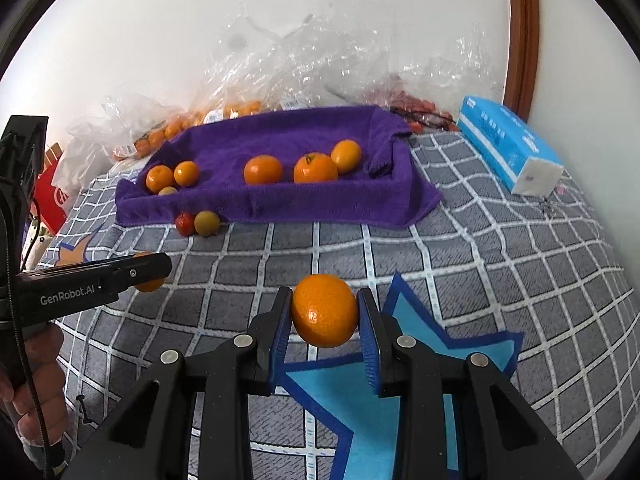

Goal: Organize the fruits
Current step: 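Lift the large orange with the right tool and carry it over the towel, then lower the orange onto the towel among the other fruits with the right tool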

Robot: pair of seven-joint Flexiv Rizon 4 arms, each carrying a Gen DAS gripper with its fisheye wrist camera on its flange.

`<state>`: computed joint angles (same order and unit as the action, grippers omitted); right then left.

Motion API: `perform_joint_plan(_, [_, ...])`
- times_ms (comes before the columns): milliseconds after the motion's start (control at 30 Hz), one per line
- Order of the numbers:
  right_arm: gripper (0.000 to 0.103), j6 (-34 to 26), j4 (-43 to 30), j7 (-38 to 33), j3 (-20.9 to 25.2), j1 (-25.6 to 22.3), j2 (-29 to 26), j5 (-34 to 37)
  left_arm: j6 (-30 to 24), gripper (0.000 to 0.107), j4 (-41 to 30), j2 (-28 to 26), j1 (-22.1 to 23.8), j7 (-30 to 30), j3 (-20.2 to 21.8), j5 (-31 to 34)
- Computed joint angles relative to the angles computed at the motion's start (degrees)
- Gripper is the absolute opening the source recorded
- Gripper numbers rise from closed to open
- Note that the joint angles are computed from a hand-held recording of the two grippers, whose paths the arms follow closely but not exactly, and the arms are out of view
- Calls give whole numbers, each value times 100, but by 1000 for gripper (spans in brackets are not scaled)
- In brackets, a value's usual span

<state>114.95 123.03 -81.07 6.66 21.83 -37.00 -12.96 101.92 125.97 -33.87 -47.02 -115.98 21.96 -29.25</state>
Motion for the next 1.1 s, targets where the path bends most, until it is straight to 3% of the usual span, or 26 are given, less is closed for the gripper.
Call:
perform_joint_plan(367, [32, -162, -243, 70, -62, 126, 213, 69, -321, 30, 117, 262, -971, -61, 1178, -69])
perform_joint_plan(467, [32, -238, -354, 80, -231, 327, 278, 212, -230, 30, 162, 402, -880, -111, 1174, 100])
perform_joint_plan(867, [32, -463, -862, 320, -268, 422, 349, 240, -747, 30, -61, 497, -1658, -467, 2507, 847])
perform_joint_plan(1100, [32, -627, -1043, 329, -416, 612, 343, 238, -707, 30, -122, 678, -1288, -699, 2378, 1357])
